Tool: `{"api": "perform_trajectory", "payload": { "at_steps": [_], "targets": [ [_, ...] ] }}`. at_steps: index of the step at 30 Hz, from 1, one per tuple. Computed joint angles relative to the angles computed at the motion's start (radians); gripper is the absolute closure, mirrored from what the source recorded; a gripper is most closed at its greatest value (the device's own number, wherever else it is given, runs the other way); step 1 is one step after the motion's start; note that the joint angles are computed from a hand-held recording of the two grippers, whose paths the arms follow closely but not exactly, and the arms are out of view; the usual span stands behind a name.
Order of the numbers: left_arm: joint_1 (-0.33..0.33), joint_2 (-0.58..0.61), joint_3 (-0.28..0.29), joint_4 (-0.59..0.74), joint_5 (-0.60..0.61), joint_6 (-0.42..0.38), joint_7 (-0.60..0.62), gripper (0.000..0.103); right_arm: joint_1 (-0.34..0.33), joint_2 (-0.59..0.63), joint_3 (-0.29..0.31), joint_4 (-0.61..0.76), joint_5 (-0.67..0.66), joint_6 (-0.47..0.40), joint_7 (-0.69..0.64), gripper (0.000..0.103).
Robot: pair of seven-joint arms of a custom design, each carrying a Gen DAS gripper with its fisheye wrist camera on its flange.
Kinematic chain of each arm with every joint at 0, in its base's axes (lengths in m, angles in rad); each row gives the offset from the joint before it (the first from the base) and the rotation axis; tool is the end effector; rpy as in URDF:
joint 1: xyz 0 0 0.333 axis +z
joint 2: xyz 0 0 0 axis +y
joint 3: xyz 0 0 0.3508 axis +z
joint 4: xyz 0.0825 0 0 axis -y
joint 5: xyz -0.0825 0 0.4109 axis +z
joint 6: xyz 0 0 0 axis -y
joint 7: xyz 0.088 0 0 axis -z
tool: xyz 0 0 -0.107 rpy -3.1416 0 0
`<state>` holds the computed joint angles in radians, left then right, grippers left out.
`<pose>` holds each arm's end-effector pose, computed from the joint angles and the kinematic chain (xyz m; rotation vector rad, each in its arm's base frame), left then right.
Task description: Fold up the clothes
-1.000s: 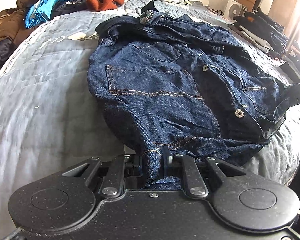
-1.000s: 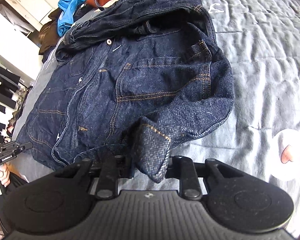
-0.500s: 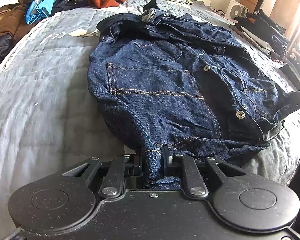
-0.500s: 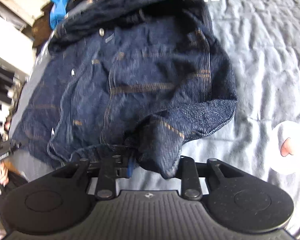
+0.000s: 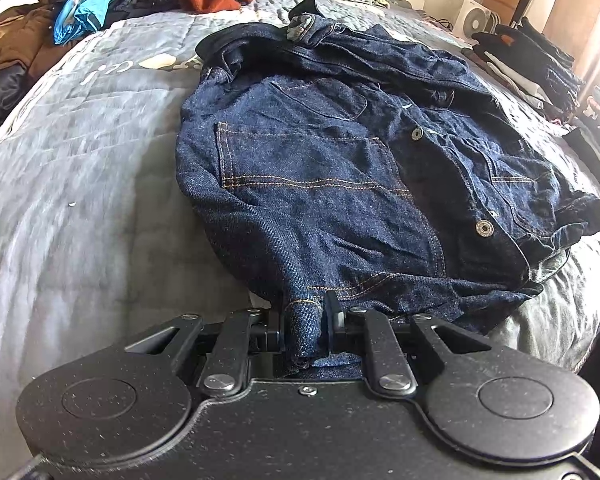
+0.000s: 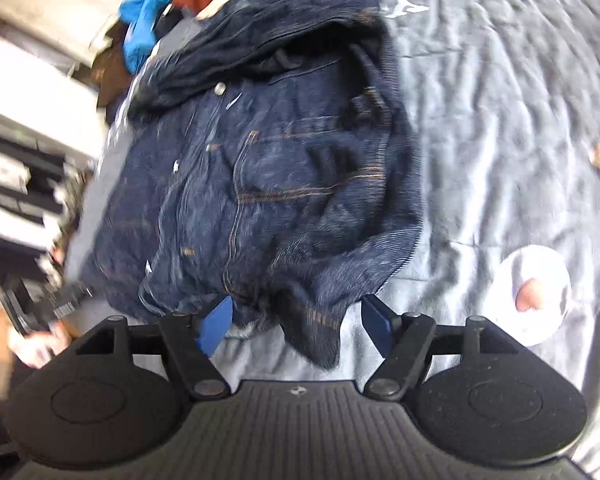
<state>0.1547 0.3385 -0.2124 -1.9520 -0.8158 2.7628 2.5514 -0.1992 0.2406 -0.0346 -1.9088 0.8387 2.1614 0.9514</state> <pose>0.6766 0.0020 0.3650 -1.6294 2.2331 -0.9162 0.6388 -0.1204 0.4034 -1.6682 1.8348 0.2949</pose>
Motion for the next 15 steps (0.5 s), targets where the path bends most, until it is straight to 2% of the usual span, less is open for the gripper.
{"api": "perform_trajectory", "payload": {
  "at_steps": [2, 6, 8, 9, 10, 11, 12, 15],
  "targets": [
    [0.000, 0.000, 0.001, 0.000, 0.002, 0.000, -0.001, 0.086, -0.005, 0.024, -0.003, 0.015, 0.006, -0.018, 0.046, 0.029],
    [-0.004, 0.002, 0.004, 0.000, 0.014, 0.002, -0.012, 0.086, 0.007, 0.071, 0.007, 0.040, -0.077, -0.041, 0.109, 0.029],
    [-0.006, 0.003, 0.006, 0.001, 0.021, 0.003, -0.020, 0.086, 0.008, 0.084, 0.019, 0.035, -0.079, -0.034, 0.113, 0.034],
    [-0.005, 0.004, 0.005, 0.001, 0.022, 0.003, -0.022, 0.086, 0.013, 0.089, 0.025, 0.032, -0.091, -0.028, 0.110, 0.040],
    [-0.005, 0.004, 0.005, 0.001, 0.024, 0.004, -0.024, 0.086, 0.018, 0.093, 0.030, 0.028, -0.102, -0.022, 0.106, 0.056],
    [-0.004, 0.005, 0.004, 0.002, 0.023, 0.003, -0.025, 0.086, 0.026, 0.088, 0.035, 0.015, -0.113, 0.003, 0.096, 0.077],
    [-0.002, 0.005, 0.002, 0.002, 0.022, 0.002, -0.025, 0.086, 0.028, 0.082, 0.038, 0.003, -0.107, 0.027, 0.096, 0.084],
    [0.004, 0.005, -0.003, 0.003, 0.011, -0.001, -0.019, 0.086, 0.016, 0.056, 0.049, -0.031, -0.032, 0.079, 0.072, 0.087]
  ]
}}
